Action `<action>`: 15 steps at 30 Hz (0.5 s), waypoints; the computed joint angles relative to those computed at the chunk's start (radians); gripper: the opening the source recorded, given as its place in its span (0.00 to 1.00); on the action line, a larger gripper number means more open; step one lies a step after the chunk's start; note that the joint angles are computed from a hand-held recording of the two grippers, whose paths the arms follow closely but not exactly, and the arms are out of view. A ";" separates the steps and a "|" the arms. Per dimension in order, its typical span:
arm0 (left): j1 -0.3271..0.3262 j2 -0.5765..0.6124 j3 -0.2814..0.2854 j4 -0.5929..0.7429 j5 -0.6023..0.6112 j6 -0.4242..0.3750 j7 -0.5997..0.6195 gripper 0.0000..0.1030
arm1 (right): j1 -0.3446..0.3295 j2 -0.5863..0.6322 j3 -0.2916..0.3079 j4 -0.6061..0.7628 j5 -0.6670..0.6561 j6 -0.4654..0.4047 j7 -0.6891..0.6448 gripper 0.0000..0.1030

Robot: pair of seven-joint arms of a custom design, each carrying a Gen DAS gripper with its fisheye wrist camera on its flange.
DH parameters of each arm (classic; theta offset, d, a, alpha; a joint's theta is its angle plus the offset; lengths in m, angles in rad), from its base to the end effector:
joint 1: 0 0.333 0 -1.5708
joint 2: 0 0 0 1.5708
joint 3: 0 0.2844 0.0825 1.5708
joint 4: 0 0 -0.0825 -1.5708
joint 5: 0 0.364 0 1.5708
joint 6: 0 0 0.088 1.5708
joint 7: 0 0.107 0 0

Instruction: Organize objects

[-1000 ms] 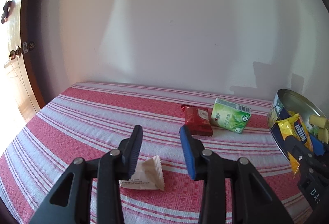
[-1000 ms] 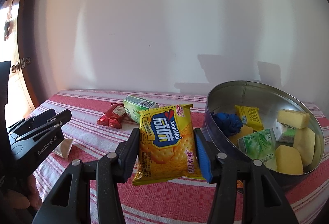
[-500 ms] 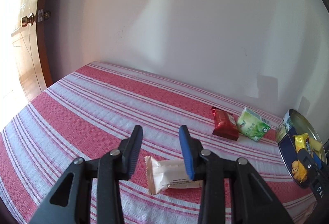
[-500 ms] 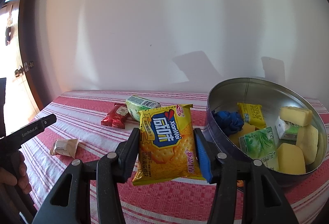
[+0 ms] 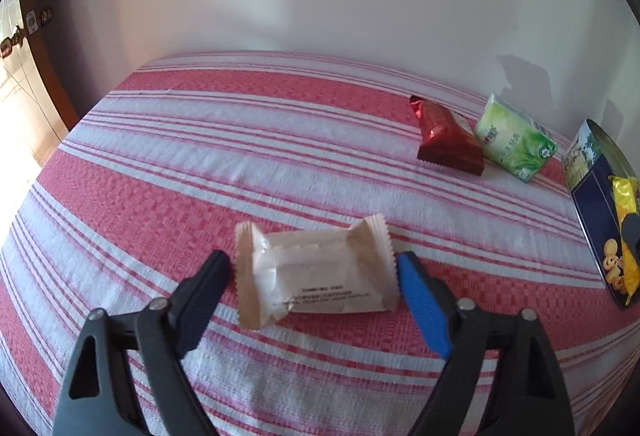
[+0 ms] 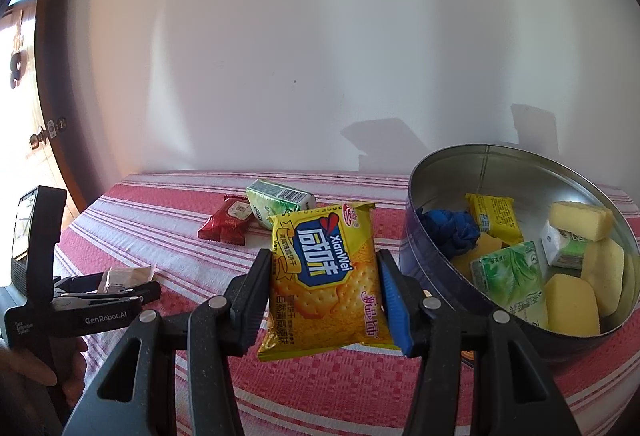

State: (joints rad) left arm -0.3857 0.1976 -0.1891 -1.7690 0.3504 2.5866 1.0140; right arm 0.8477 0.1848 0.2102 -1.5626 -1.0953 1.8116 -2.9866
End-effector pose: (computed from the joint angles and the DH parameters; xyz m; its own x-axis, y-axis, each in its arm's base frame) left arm 0.5359 -0.3447 0.4968 -0.2554 -0.9656 0.0491 -0.7709 0.1727 -0.6132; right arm 0.3718 0.4879 0.5572 -0.3694 -0.9256 -0.0819 -0.4508 0.2556 -0.8553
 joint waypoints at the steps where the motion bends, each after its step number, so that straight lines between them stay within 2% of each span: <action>1: 0.002 -0.002 0.000 -0.004 -0.006 0.011 -0.001 0.71 | 0.001 0.000 0.000 0.000 0.000 -0.002 0.000 0.52; 2: 0.008 -0.006 -0.003 -0.012 -0.022 0.025 0.007 0.68 | 0.001 0.000 0.000 0.001 0.000 -0.004 0.000 0.52; 3: 0.007 -0.009 0.001 -0.016 -0.017 0.031 -0.002 0.57 | 0.002 0.001 0.001 0.001 -0.001 -0.006 0.000 0.52; 6: 0.019 -0.020 -0.004 -0.033 -0.048 0.060 0.017 0.54 | 0.004 0.005 0.001 0.007 0.001 -0.009 -0.003 0.52; 9: 0.035 -0.042 -0.009 -0.076 -0.098 0.155 0.036 0.52 | 0.007 0.004 0.000 0.007 0.000 -0.012 -0.003 0.52; 11: 0.024 -0.055 0.005 -0.097 -0.048 0.217 -0.004 0.52 | 0.008 0.002 0.000 0.006 -0.005 -0.014 0.001 0.52; 15: -0.006 -0.086 0.035 -0.131 0.136 0.310 -0.152 0.52 | 0.014 0.000 0.000 0.005 -0.027 -0.028 0.012 0.52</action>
State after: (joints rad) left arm -0.3914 0.1115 -0.1540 -1.8999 0.4869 2.8967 0.8624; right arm 0.8613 0.1850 0.2098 -1.5576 -1.1221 1.7837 -2.9751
